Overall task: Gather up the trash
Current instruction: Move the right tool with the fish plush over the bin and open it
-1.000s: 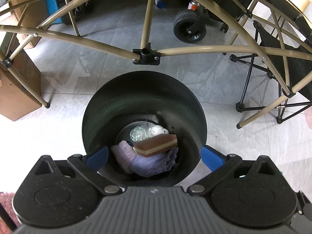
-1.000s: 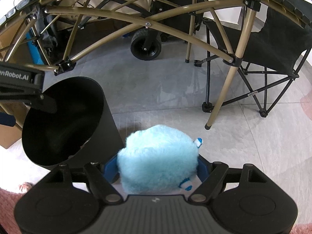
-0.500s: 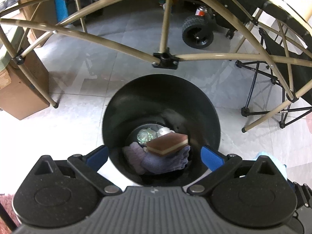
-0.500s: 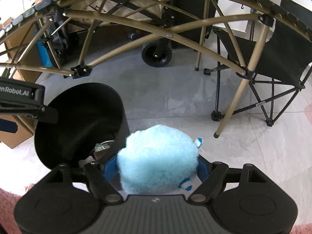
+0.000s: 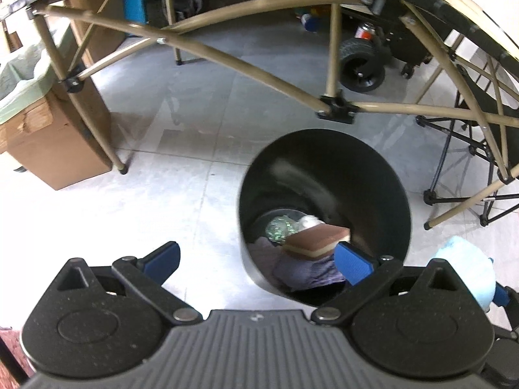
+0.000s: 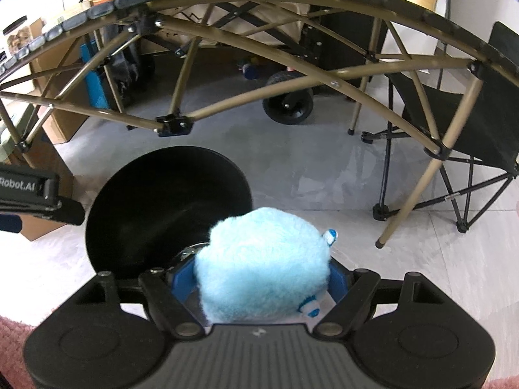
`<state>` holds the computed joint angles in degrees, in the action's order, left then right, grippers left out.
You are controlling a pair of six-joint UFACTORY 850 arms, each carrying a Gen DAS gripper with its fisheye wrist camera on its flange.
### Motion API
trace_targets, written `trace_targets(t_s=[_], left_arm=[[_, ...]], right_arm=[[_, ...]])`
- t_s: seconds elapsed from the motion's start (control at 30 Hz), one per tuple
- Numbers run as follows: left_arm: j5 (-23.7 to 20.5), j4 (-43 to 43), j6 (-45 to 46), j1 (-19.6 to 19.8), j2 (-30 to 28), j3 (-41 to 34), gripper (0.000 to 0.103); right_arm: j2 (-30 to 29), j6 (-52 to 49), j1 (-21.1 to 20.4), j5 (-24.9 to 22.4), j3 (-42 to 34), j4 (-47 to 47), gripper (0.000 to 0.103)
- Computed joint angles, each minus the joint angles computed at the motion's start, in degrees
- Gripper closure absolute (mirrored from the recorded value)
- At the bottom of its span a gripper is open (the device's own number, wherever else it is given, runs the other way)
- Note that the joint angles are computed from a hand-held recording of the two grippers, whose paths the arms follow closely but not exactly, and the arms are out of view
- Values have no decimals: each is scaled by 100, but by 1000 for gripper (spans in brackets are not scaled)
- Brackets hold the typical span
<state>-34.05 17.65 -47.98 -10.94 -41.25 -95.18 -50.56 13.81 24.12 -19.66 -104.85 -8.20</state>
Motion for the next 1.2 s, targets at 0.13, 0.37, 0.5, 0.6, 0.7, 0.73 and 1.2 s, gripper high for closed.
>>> trace_targets(t_s=[0.13, 0.37, 0.5, 0.6, 0.7, 0.73, 1.2], left_arm=[[60, 146, -165, 89, 162, 281, 0], [146, 219, -308, 285, 402, 708, 0], [133, 144, -250, 377, 493, 866, 0], [127, 101, -207, 429, 519, 930, 0], [140, 86, -220, 481, 541, 1000, 0], [144, 77, -221, 496, 539, 1016, 0], [108, -91, -105, 691, 563, 1203, 0]], right_arm=[[-105, -164, 71, -64, -181, 124, 25], [-328, -314, 222, -209, -577, 219, 25], [-497, -256, 300, -360, -864, 218, 25], [-626, -298, 354, -457, -1088, 278, 25], [-763, -332, 400, -551, -1315, 356, 25], [-805, -340, 414, -586, -1393, 377, 25], [-1397, -473, 529, -1113, -2395, 666, 25]])
